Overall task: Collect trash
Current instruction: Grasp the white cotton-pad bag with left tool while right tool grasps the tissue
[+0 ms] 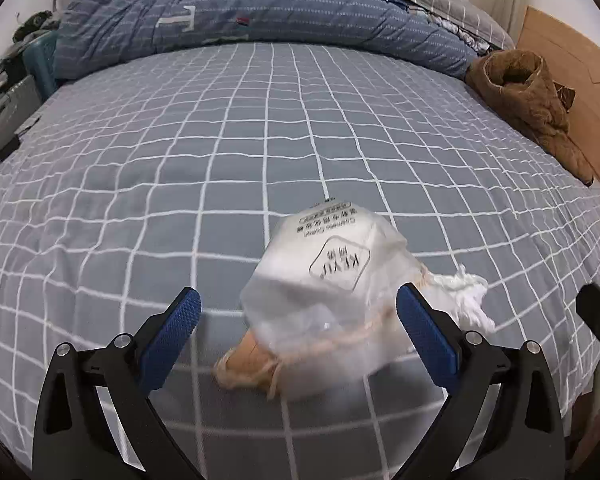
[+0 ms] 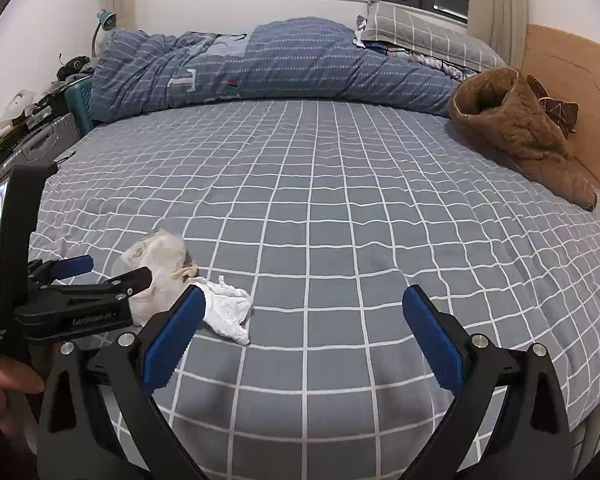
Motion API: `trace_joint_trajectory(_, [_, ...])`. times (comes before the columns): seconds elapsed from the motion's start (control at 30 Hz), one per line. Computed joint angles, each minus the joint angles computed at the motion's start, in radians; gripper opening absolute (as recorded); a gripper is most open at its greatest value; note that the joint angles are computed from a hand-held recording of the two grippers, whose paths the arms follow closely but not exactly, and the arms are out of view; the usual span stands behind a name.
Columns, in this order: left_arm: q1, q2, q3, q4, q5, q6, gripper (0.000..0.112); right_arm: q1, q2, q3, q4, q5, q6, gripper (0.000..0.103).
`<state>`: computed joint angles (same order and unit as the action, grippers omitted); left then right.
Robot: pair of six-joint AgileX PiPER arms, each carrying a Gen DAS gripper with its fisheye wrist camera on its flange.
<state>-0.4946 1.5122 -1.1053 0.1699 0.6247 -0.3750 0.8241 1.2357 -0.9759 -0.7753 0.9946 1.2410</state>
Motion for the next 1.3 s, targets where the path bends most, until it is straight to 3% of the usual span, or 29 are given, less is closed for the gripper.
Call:
trace_joint_trajectory(0.2, [0.033, 0.094, -0.07, -0.098, -0.003, 0.105, 0.085, -0.05, 0.019, 0.005, 0.025, -0.038, -0.027, 0.093])
trace_joint_trajectory(0.33, [0.041, 0.127, -0.091, -0.189, 0.005, 0.196, 0.063, -0.047, 0.059, -0.014, 0.032, -0.045, -0.043, 0.092])
trace_joint_trajectory(0.47, [0.031, 0.132, -0.093, -0.163, 0.008, 0.184, 0.053, -0.039, 0.089, -0.033, 0.031, -0.053, -0.045, 0.091])
trace_joint_trajectory(0.8, [0.112, 0.02, -0.055, -0.18, 0.02, 0.237, 0.05, -0.022, 0.208, -0.121, 0.05, -0.085, -0.037, 0.091])
trace_joint_trajectory(1.07, [0.222, -0.048, -0.014, -0.257, 0.034, 0.356, 0.05, -0.025, 0.343, -0.216, 0.127, -0.126, -0.078, 0.079])
trace_joint_trajectory(1.2, [0.284, -0.08, 0.012, -0.303, 0.046, 0.432, 0.05, -0.041, 0.41, -0.268, 0.189, -0.134, -0.144, 0.064])
trace_joint_trajectory(1.27, [0.323, -0.095, 0.026, -0.338, 0.052, 0.475, 0.05, -0.044, 0.453, -0.305, 0.218, -0.112, -0.184, 0.048])
trace_joint_trajectory(1.3, [0.343, -0.106, 0.034, -0.36, 0.058, 0.498, 0.05, -0.045, 0.472, -0.324, 0.234, -0.1, -0.208, 0.032])
